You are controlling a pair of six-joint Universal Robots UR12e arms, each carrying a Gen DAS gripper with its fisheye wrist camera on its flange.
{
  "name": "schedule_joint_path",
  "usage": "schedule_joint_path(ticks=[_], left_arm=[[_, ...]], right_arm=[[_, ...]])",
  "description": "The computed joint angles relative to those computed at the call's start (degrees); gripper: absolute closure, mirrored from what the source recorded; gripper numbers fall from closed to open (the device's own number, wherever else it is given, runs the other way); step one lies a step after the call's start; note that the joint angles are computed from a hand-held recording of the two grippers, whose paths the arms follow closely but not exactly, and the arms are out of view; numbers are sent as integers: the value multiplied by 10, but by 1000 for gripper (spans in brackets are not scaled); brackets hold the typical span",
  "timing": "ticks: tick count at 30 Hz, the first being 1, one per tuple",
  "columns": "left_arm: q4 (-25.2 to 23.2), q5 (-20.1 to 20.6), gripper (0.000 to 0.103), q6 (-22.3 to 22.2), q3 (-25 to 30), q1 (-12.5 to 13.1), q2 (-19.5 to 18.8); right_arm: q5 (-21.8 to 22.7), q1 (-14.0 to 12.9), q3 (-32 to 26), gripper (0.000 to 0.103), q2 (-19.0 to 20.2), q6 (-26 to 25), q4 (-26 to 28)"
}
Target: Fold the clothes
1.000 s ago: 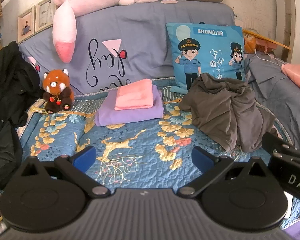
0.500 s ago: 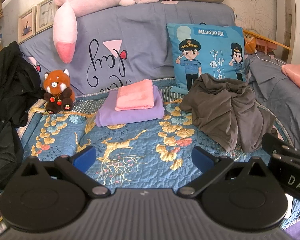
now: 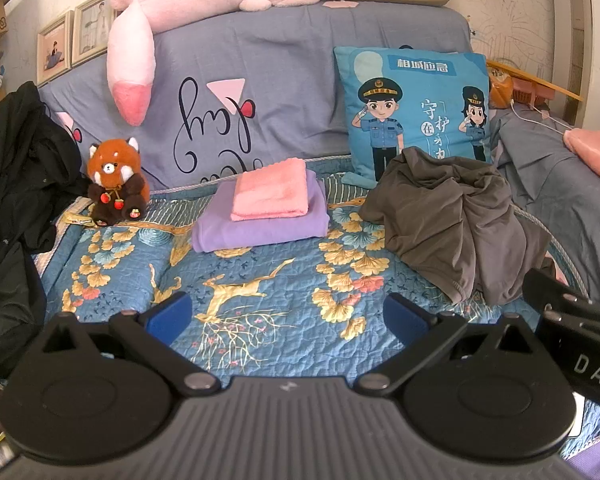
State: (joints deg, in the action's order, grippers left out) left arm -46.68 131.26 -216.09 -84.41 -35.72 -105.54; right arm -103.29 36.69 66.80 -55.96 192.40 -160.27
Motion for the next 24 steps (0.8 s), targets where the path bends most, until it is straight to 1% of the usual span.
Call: schedule_joint_path(ticks=[24], left_arm=[[-6, 2, 0, -3, 1, 2, 0]], right_arm=[[2, -1, -8, 0, 4, -1, 14]])
